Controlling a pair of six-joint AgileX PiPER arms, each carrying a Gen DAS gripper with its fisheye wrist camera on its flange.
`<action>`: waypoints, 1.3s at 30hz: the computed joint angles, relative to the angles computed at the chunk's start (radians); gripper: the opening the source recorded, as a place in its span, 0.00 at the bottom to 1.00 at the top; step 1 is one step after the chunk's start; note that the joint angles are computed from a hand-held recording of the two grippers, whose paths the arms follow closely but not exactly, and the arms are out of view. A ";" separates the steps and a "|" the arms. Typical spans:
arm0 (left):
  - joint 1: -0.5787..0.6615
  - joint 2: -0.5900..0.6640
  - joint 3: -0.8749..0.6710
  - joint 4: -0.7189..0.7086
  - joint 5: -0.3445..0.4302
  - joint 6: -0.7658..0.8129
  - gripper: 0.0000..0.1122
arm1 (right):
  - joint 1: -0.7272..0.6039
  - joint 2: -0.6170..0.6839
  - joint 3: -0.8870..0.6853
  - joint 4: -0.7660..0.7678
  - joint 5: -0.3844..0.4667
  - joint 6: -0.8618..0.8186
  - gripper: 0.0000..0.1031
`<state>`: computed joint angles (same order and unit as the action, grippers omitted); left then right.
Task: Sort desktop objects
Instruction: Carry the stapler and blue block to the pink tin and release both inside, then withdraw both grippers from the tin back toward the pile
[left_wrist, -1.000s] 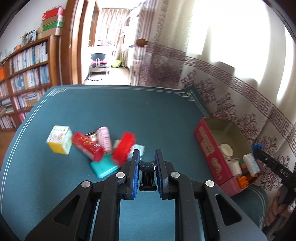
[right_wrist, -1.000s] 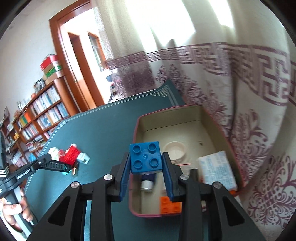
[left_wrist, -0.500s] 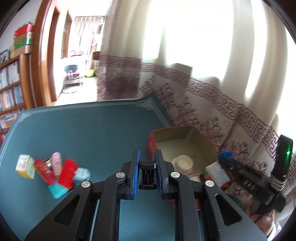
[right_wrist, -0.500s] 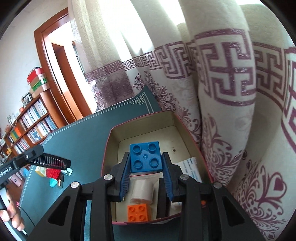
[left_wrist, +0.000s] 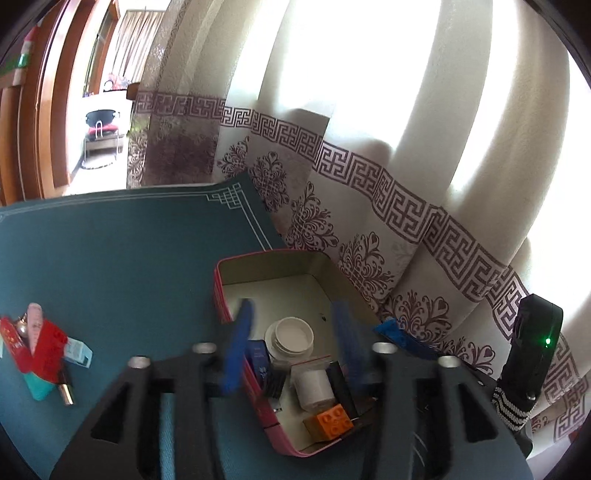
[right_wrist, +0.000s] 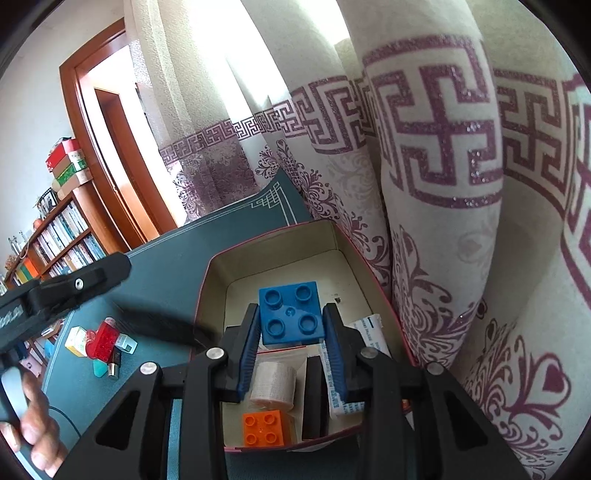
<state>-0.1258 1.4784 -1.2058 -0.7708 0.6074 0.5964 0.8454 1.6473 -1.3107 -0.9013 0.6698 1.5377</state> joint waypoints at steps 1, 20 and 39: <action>0.001 -0.004 0.010 -0.010 -0.009 0.007 0.63 | -0.002 -0.003 0.005 -0.007 0.001 0.013 0.60; 0.081 -0.047 0.090 0.120 -0.054 -0.068 0.63 | 0.049 0.016 -0.033 -0.039 0.049 0.013 0.76; 0.185 -0.043 0.138 0.164 -0.046 -0.083 0.63 | 0.097 0.051 -0.075 -0.016 0.034 -0.047 0.78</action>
